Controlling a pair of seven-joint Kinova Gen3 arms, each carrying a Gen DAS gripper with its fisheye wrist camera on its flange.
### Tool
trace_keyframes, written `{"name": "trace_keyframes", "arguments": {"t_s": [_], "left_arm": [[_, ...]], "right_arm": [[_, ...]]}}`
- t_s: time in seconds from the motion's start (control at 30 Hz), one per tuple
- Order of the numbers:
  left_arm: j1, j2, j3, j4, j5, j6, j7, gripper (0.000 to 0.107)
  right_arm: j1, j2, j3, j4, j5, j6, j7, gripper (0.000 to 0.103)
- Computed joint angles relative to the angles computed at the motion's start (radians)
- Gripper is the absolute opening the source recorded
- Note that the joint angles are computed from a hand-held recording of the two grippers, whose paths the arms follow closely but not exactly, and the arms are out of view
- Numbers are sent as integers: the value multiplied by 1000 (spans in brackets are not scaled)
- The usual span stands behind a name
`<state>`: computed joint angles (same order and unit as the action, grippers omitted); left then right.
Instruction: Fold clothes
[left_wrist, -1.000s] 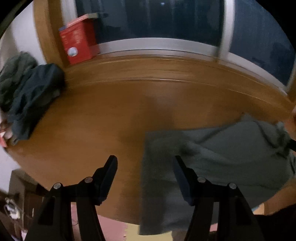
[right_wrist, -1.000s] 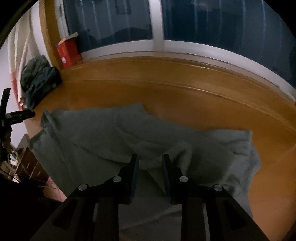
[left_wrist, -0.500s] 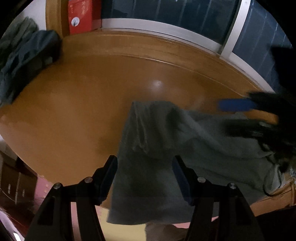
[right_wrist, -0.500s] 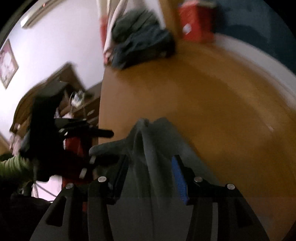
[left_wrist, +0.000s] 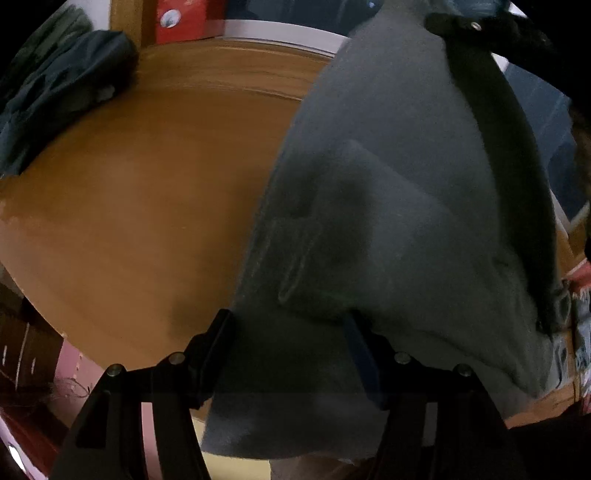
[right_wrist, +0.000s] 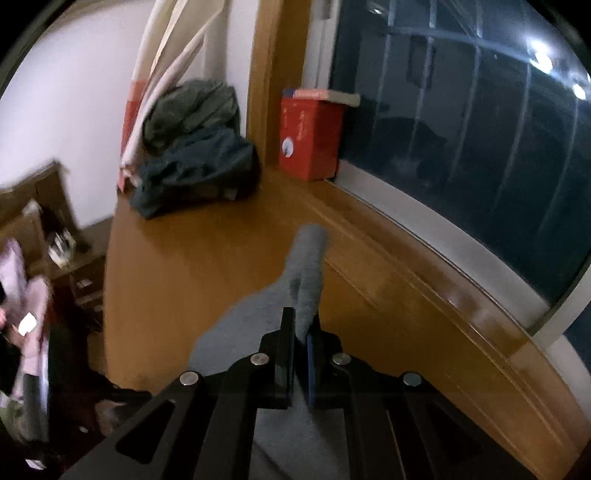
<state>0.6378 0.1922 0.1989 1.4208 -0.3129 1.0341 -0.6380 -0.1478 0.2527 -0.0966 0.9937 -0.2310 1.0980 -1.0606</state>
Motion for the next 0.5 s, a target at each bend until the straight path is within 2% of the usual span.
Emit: {"name": "trace_keyframes", "arguments": {"t_s": [0.13,0.2,0.3,0.4,0.5], "left_arm": [[-20,-23,-7,36,16,-27,23,59],[-25,-28,-7,37,10,-12,37,59],[-16,-39,-7,38,-5,27,58,59],[-34,-56,6,44,14,21,71,59],[-67,-90,10,54,47,-48,38,59]], "right_arm": [[-75,-3,-16,164,71,-22,-6,6],[-105,-9,-19,242,102,-62,-26,13],[-114,-39,-4,325,71,-152,-48,17],[2,-42,-62,299,-39,-178,10,12],[45,14,-20,166,-152,-79,47,8]]}}
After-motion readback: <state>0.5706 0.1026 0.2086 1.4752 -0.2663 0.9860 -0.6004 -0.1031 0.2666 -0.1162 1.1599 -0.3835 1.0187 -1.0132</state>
